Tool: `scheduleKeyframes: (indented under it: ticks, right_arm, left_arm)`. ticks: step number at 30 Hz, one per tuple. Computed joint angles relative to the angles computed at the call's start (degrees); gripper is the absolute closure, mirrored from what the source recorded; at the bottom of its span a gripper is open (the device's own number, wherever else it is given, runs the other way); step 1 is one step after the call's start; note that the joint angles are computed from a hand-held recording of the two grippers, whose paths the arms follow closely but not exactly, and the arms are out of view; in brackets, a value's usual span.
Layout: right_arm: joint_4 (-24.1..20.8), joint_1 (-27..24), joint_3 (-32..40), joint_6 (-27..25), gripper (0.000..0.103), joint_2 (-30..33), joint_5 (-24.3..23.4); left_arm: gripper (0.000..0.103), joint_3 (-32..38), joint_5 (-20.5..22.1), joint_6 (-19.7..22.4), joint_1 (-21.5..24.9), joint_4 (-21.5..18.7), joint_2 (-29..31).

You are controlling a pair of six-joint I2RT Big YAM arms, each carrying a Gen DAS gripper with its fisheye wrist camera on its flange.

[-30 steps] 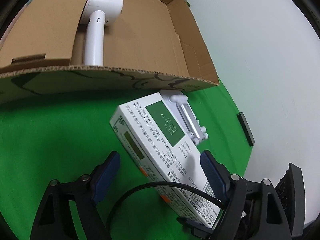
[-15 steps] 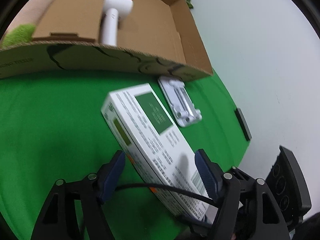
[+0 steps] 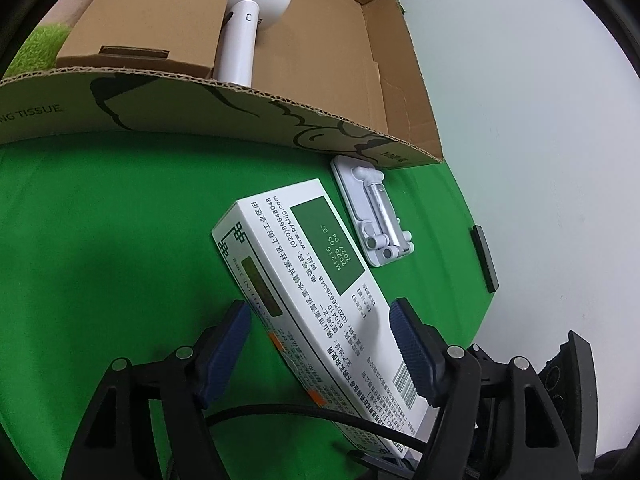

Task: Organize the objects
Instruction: 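Lift the medicine box with the left gripper and carry it over the tray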

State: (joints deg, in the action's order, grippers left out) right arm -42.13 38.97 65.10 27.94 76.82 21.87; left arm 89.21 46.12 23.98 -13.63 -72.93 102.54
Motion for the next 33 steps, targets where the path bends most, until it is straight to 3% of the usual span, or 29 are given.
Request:
scheduleKeyframes:
  ticks: [6, 7, 9, 14, 19, 24, 27, 33]
  right_arm:
    - [-1.1, -0.88, 0.1, 2.98, 0.023, 0.49, 1.27]
    - [-1.47, -0.87, 0.17, 2.96, 0.026, 0.64, 1.46]
    - [-2.64, -0.63, 0.71, 2.73, 0.041, 1.39, 1.46]
    - [-0.5, -0.32, -0.29, 5.02, 0.043, 0.48, -0.49]
    - [1.71, -0.95, -1.57, 7.71, 0.043, -0.77, -3.1]
    - [3.14, -0.81, -2.3, 8.33, 0.043, -1.21, -3.78]
    - [3.03, -0.54, -2.33, 8.11, 0.043, -1.31, -3.3]
    - [3.45, 0.51, -2.28, 7.56, 0.043, -1.86, 0.02]
  left_arm:
    - [0.033, 0.61, 2.88, -1.53, 0.84, -3.49, 0.97]
    - [0.033, 0.42, 2.88, -1.43, 0.87, -3.41, 0.77]
    - [0.033, -0.2, 2.55, -1.17, 0.8, -2.84, 0.19]
    - [0.034, -0.1, 2.6, -0.93, 0.81, -3.36, 0.14]
    - [0.049, 0.01, 1.48, -0.47, 1.64, -3.9, -0.27]
    - [0.051, 0.2, 2.2, 0.02, 2.23, -4.85, -0.08]
    - [0.053, 0.19, 2.54, 0.67, 2.42, -4.93, -0.2]
    - [0.056, -1.33, 3.59, 1.89, 2.04, -1.42, -3.4]
